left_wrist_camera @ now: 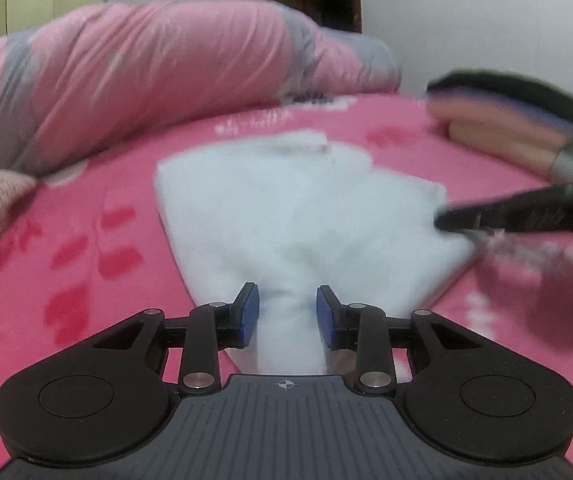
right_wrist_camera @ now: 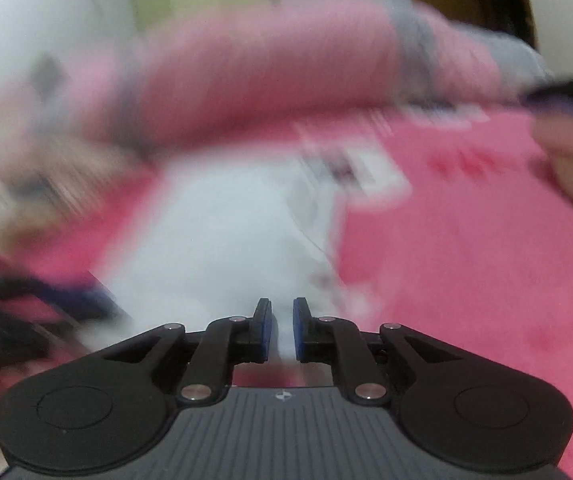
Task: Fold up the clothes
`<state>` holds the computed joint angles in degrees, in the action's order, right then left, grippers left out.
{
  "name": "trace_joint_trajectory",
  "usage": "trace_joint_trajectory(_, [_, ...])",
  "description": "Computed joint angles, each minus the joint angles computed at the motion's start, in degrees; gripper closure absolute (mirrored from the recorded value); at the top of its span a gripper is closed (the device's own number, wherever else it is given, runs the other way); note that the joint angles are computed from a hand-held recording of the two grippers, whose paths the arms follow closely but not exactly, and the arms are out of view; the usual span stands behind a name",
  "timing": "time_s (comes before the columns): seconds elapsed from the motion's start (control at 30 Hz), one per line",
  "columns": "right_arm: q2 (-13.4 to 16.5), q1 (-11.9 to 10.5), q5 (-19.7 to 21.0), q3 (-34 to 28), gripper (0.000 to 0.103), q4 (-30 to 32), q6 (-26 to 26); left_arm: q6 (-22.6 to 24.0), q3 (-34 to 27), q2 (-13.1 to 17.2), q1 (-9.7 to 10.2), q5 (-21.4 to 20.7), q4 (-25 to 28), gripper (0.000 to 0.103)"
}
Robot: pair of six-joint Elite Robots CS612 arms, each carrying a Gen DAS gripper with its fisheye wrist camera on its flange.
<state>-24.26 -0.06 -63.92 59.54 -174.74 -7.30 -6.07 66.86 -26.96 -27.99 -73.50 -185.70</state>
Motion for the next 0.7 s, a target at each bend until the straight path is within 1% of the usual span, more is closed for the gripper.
trace_joint_trajectory(0.03, [-0.1, 0.2, -1.6, -0.5, 0.094, 1.1, 0.3, 0.3, 0.1, 0.1, -0.06, 0.2, -0.5, 0.07])
trace_joint_trajectory(0.07, [0.0, 0.1, -0.7, -0.4, 0.094, -0.2, 1.9, 0.4, 0.1, 0.1, -0.13, 0.5, -0.8, 0.069])
trace_joint_trajectory(0.1, [0.3, -0.5, 2.3, -0.5, 0.094, -0.3, 2.1, 0.1, 0.2, 0.0, -0.09, 0.4, -0.8, 0.069])
trace_joint_trajectory(0.2, [0.6, -0.8, 3.4, -0.7, 0.094, -0.3, 2.9, -1.9, 0.7, -0.3, 0.17, -0.7, -0.8, 0.068])
trace_joint_trajectory(0.27, [0.7, -0.9, 3.6, -0.7, 0.094, -0.7, 2.9, -4.7, 1.0, -0.9, 0.38, -1.6, -0.1, 0.066])
trace_joint_trajectory(0.37, [1.5, -1.9, 8.1, -1.3, 0.093, -2.2, 7.0, -10.9, 1.8, -1.9, 0.88, -3.3, 0.6, 0.061])
trace_joint_trajectory(0.43, [2.4, -2.9, 12.0, -2.0, 0.093, -4.1, 12.8, -15.1, 2.4, -2.8, 1.05, -3.2, 2.1, 0.06])
trace_joint_trajectory(0.47, [3.1, -3.4, 13.8, -2.6, 0.093, -5.8, 17.3, -16.9, 2.8, -3.3, 1.04, -2.8, 3.2, 0.06])
trace_joint_trajectory(0.53, [4.1, -4.1, 15.4, -3.6, 0.092, -8.3, 23.8, -19.9, 3.6, -4.3, 0.93, -2.0, 4.4, 0.059])
trace_joint_trajectory(0.6, [5.1, -4.7, 16.3, -4.5, 0.092, -10.7, 29.8, -22.3, 4.8, -5.3, 0.72, -1.1, 5.2, 0.052])
trace_joint_trajectory(0.63, [5.3, -4.9, 16.1, -4.7, 0.092, -11.2, 31.2, -23.2, 5.5, -5.8, 0.58, -0.6, 5.5, 0.048])
trace_joint_trajectory(0.7, [5.5, -4.9, 16.0, -4.9, 0.091, -11.6, 32.3, -24.3, 6.9, -6.9, 0.32, -0.2, 5.6, 0.048])
